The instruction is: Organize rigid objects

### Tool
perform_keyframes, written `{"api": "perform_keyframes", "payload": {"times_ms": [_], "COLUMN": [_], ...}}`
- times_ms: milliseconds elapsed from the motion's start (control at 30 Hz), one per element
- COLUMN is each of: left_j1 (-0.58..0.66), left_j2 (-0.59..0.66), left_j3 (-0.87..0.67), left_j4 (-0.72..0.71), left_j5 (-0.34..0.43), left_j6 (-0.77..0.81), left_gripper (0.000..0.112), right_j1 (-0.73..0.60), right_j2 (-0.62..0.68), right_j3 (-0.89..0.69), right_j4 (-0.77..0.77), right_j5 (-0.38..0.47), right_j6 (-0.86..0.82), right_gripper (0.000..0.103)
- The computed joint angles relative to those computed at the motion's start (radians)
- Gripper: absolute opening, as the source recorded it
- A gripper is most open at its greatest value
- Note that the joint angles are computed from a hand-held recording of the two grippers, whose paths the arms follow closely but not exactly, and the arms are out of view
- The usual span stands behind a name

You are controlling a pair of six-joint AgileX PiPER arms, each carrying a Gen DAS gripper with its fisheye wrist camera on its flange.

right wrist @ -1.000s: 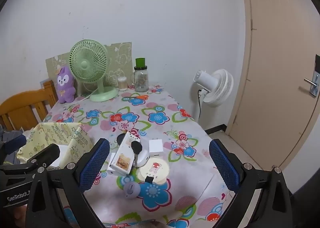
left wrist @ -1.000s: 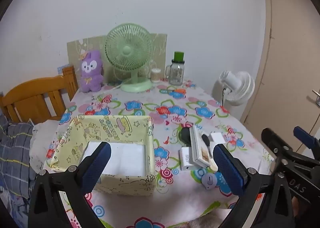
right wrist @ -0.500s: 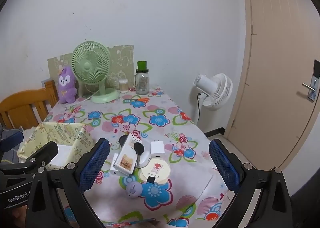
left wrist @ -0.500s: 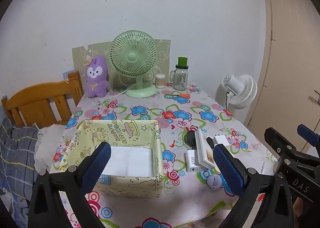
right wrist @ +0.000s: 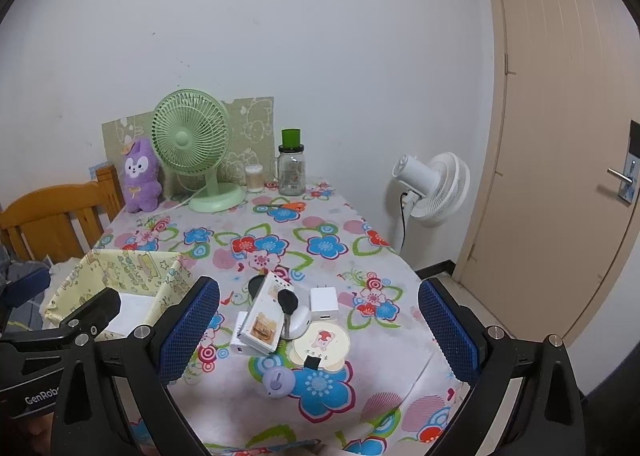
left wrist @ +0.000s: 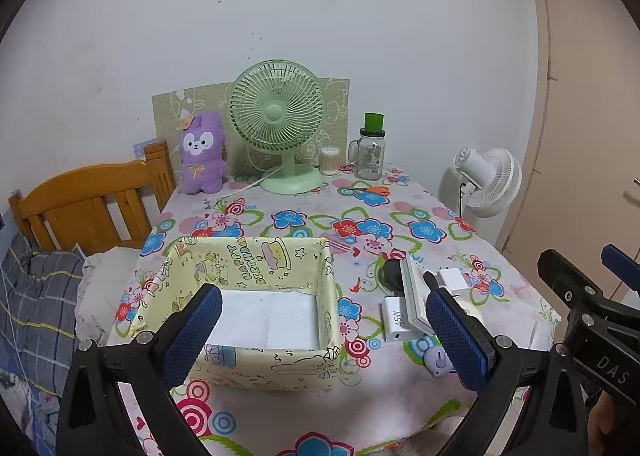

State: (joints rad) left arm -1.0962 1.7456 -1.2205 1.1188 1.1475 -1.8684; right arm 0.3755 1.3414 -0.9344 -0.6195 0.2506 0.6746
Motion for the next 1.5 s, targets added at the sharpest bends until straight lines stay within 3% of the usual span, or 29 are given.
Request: {"api": "perform_keyframes", "payload": {"times_ms": [300,500,1000,1500], "left_j1": [-0.002,-0.003,-0.022,-0.006], "left_j2": [0.006,0.012,0.015,0.037], "left_j3": [-0.012,-0.022,-0.015,-0.029], "left_j4": [0.001,-0.001,0.013,0.005], "left_j5": [0.012,0.017,0.030,0.005], "left_j6": [0.018,0.024,0.008,0.012], "left_gripper": [0.103,0.103,0.103,0.103], "right_j1": [-0.001,-0.016,0.015,-0.003], "right_j2": [0.002,0.015,0.001,0.003], "right_j3": [0.002,-0.012,0.012,0.010], "right_j4": [0.029,0.157,-0.112,-0.085], "right_j5": [-0.001,0.000,-0.009,-0.014], "right_j6": [-0.019,-0.129,0.122,0.095], "right_gripper": [0.101,0.101,0.101,0.101]}}
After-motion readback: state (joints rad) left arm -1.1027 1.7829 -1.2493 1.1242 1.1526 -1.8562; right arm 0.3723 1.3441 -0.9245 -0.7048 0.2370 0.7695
